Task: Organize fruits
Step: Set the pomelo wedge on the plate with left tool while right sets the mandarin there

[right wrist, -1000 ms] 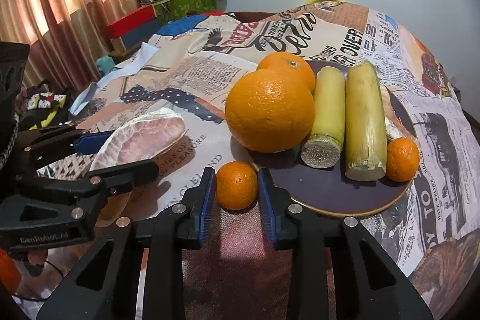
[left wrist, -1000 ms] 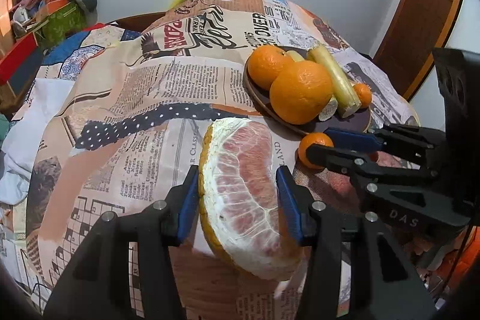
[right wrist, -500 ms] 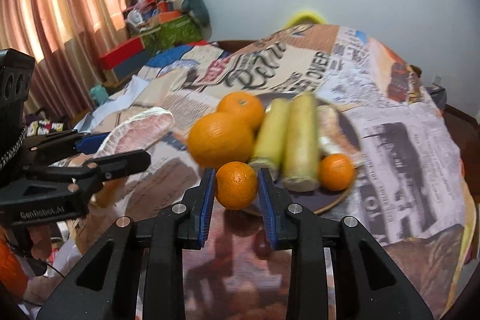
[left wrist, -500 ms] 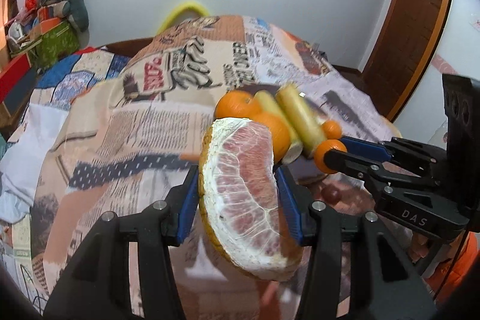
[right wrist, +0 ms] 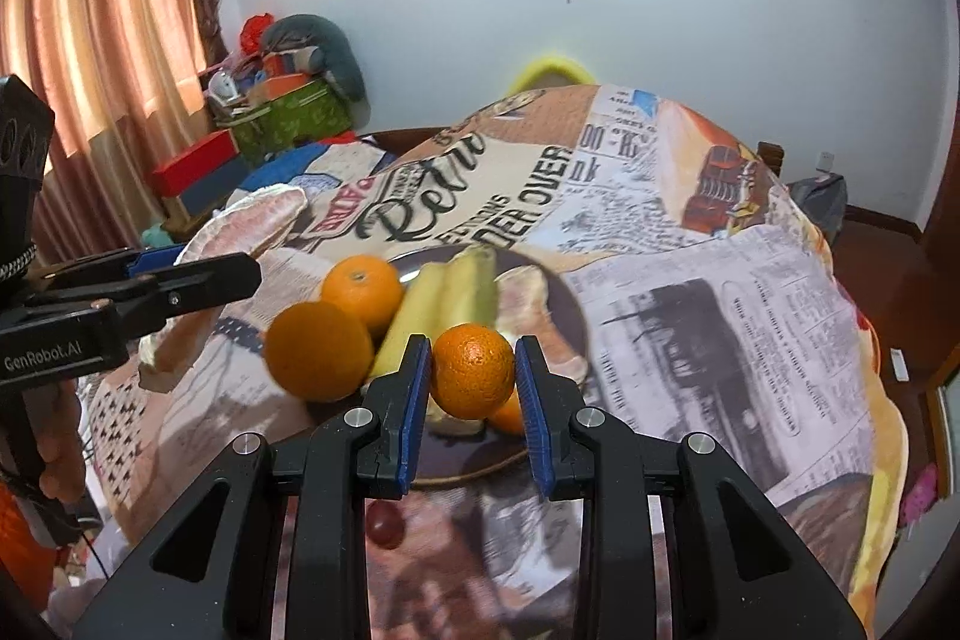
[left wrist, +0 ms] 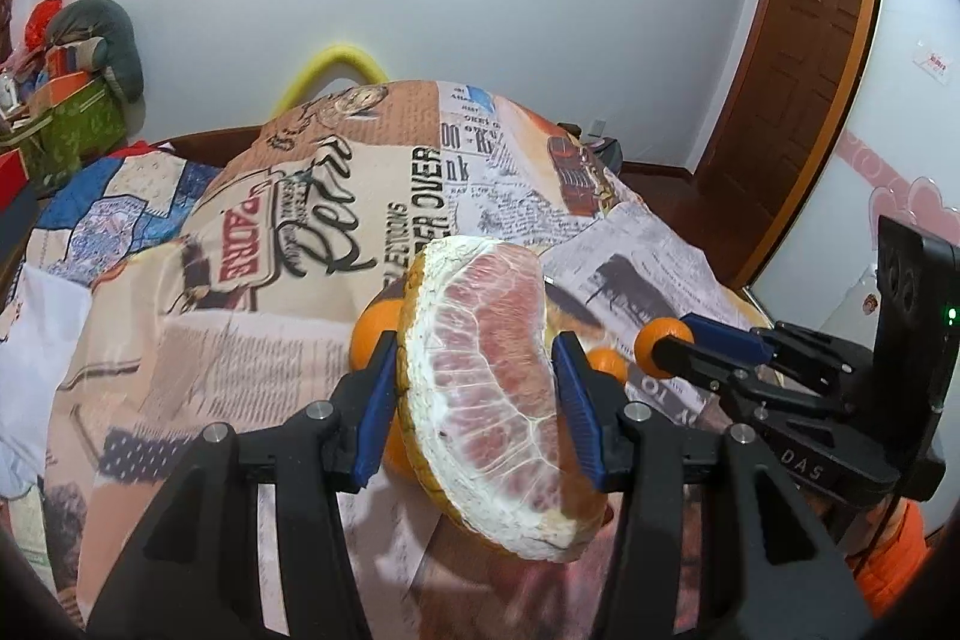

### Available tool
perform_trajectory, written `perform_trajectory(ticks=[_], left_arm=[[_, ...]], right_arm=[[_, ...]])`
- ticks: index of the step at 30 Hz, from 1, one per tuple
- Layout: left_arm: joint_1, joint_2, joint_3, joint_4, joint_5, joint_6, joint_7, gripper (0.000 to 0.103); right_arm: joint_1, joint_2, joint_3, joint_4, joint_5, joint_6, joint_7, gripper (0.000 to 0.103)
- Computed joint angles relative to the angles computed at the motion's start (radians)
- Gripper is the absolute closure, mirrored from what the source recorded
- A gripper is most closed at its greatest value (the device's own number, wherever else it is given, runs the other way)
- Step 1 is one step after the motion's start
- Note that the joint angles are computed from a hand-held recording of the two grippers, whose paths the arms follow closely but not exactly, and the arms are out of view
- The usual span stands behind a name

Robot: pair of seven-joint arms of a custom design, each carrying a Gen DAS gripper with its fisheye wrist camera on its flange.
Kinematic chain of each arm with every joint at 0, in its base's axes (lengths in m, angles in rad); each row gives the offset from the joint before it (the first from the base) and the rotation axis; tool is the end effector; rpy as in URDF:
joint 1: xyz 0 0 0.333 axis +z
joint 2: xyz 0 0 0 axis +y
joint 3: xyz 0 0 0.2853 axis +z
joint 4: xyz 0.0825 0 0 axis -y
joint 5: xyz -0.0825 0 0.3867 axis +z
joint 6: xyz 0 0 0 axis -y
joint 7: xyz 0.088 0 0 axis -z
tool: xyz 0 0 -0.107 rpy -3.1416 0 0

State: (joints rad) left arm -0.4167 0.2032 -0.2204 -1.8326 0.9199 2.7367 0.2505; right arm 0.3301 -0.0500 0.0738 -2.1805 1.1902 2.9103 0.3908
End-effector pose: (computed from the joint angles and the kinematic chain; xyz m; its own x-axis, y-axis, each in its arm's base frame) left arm 0.5092 -0.4045 0.4618 -0.1053 -0.9789 0.1750 -0.6558 -0.0639 -0.7522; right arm 0.5344 0.1671 0.4400 0.5398 -0.8324 -0.1254 -0.5537 -0.2389 -0.7977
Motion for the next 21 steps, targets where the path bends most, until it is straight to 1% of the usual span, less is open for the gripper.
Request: perform_trajectory(ticks=[5, 12, 15, 18, 21], left_arm=[[-0.002, 0.096, 0.004, 0.109, -0.05, 0.001, 0.064, 0.053], [-0.017, 0.219, 0.02, 0.247, -0.146, -0.031, 0.172, 0.053], [-0.02, 0.275, 0.021, 0.313, -0.198, -0.055, 0.23, 0.053], [-0.022, 0.314, 0.025, 0.354, -0.243, -0.062, 0.265, 0.053], [-0.016, 0.351, 0.02, 0.392, -0.297, -0.065, 0.307, 0.053]], right_arm=[[-0.016, 0.048, -0.003, 0.05, -0.028, -0.027, 0.02, 0.077], [-0.038, 0.112, 0.011, 0.108, -0.063, -0.047, 0.032, 0.077], [-0.048, 0.14, 0.017, 0.132, -0.093, -0.067, 0.06, 0.077], [-0.058, 0.164, 0.021, 0.152, -0.124, -0.095, 0.087, 0.077], [-0.063, 0.171, 0.029, 0.153, -0.136, -0.095, 0.086, 0.077]])
